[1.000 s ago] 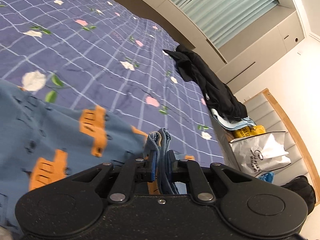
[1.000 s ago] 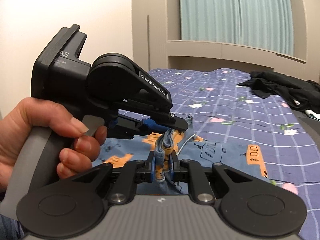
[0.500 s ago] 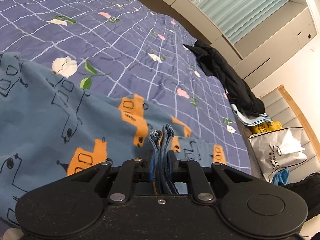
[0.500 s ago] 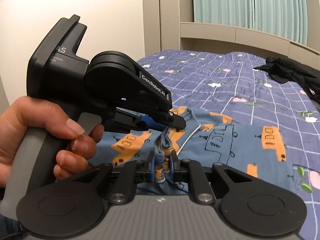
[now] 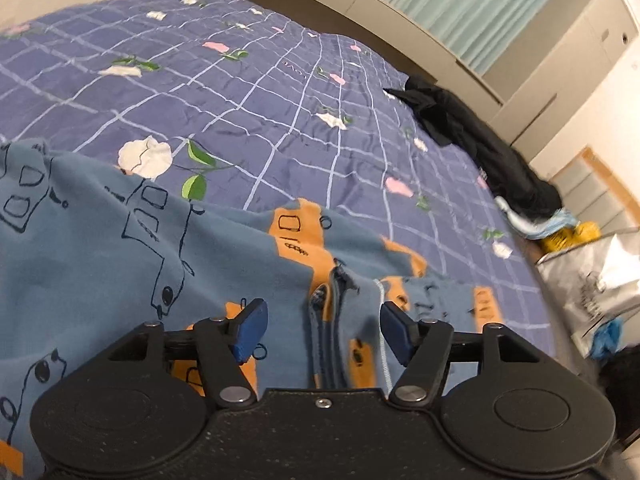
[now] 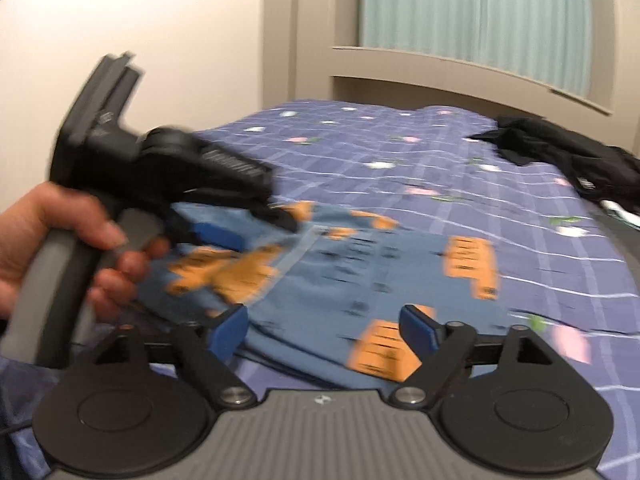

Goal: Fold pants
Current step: 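Open both grippers and release the pants edge, then grasp the pants leg cuff with the left gripper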

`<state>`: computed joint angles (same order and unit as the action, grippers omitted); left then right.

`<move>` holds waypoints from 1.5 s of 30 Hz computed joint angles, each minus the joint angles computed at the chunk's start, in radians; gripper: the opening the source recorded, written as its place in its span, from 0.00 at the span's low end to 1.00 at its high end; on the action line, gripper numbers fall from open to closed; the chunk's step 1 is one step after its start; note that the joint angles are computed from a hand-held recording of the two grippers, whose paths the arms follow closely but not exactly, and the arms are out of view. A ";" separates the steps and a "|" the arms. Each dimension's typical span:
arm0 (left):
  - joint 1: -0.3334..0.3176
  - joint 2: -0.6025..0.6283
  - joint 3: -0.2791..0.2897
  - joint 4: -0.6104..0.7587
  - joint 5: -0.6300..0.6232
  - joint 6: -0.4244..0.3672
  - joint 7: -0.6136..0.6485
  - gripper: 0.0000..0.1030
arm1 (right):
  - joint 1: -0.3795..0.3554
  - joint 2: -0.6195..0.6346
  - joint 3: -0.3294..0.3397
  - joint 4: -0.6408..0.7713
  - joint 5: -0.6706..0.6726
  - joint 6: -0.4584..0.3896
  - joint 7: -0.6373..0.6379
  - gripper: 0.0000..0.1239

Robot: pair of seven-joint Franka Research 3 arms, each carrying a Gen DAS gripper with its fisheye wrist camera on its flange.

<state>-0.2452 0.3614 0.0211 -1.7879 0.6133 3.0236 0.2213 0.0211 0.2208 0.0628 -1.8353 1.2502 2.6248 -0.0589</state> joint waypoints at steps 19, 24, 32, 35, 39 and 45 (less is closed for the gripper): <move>-0.042 0.045 0.032 0.097 0.222 -0.127 -0.071 0.76 | 0.029 0.421 -0.039 0.496 -0.540 0.203 0.630 0.82; -0.051 0.005 0.033 0.046 0.301 -0.129 -0.128 0.78 | -0.026 0.389 0.032 0.436 -0.584 0.221 0.641 0.83; -0.047 -0.096 -0.005 -0.065 0.481 -0.183 -0.298 0.82 | -0.098 0.243 0.109 0.212 -0.534 0.280 0.580 0.83; -0.028 -0.136 -0.034 -0.112 0.530 -0.196 -0.351 0.83 | -0.102 0.202 0.113 0.154 -0.499 0.291 0.564 0.83; -0.008 -0.216 -0.042 -0.187 0.748 -0.159 -0.616 0.85 | -0.118 0.154 0.145 0.093 -0.415 0.338 0.483 0.83; 0.034 -0.356 -0.113 -0.313 0.913 -0.306 -0.837 0.96 | -0.213 0.094 0.308 0.053 -0.038 0.392 0.035 0.83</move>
<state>-0.2110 0.0050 -0.0917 -2.1007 1.5265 2.7178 -0.6162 -0.1915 0.3147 0.3706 -1.7822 1.2121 3.0165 -0.0240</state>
